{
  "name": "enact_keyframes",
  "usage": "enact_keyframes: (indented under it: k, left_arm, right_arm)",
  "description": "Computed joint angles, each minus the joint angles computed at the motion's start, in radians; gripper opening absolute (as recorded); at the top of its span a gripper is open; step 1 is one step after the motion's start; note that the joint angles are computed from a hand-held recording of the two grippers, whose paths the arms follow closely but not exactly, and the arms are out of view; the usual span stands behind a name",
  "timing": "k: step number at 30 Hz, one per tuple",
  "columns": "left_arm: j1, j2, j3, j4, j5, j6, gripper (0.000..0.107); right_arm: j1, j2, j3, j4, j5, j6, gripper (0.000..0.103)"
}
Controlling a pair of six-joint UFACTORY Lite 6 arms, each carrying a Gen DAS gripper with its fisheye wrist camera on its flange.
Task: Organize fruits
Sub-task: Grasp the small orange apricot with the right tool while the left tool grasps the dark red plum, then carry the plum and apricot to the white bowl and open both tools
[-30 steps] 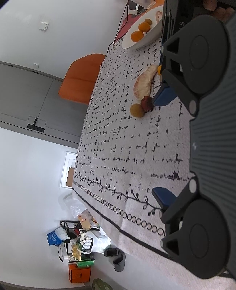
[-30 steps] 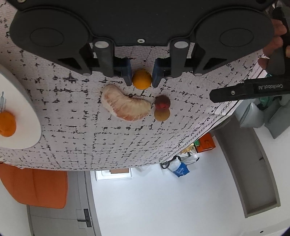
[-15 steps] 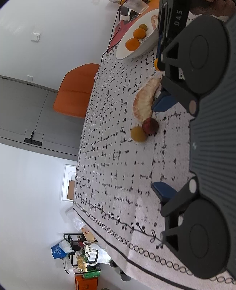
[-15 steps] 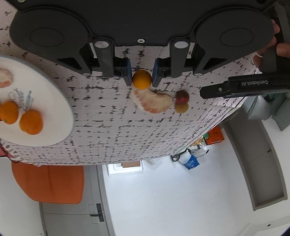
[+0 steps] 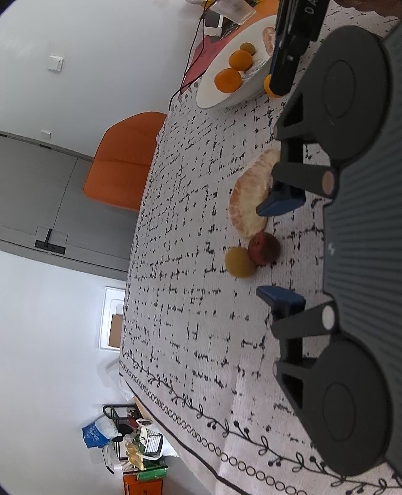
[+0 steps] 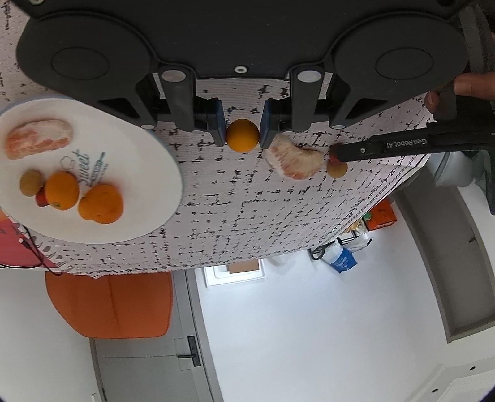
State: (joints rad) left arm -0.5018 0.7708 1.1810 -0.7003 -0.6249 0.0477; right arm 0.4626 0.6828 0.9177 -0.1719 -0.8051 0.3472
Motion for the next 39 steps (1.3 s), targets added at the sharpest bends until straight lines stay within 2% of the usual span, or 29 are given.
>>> enact_keyframes:
  k: [3, 8, 19, 28, 29, 31, 39]
  left_arm:
    - [-0.002, 0.038, 0.052, -0.021, 0.019, 0.024, 0.043]
    - [-0.028, 0.104, 0.143, -0.156, 0.006, 0.157, 0.023]
    - [-0.061, 0.064, 0.138, -0.147, 0.017, 0.16, 0.023]
    - [-0.106, 0.071, 0.206, -0.181, 0.029, 0.234, 0.023]
    - [-0.108, 0.074, 0.215, -0.184, 0.033, 0.241, 0.023]
    - [-0.118, 0.082, 0.241, -0.2, 0.04, 0.265, 0.023]
    - [-0.156, 0.134, 0.36, -0.257, 0.073, 0.371, 0.023]
  right_arm:
    - [-0.015, -0.019, -0.02, -0.011, -0.009, 0.007, 0.022]
    - [-0.055, -0.054, -0.055, -0.081, -0.039, 0.065, 0.022]
    - [-0.136, -0.095, -0.12, -0.083, -0.1, 0.057, 0.022]
    - [-0.207, -0.09, -0.14, -0.076, -0.125, 0.05, 0.023]
    - [-0.213, -0.088, -0.145, -0.077, -0.132, 0.054, 0.025]
    - [-0.22, -0.088, -0.159, -0.064, -0.153, 0.047, 0.036]
    - [-0.289, -0.106, -0.214, -0.092, -0.202, 0.05, 0.047]
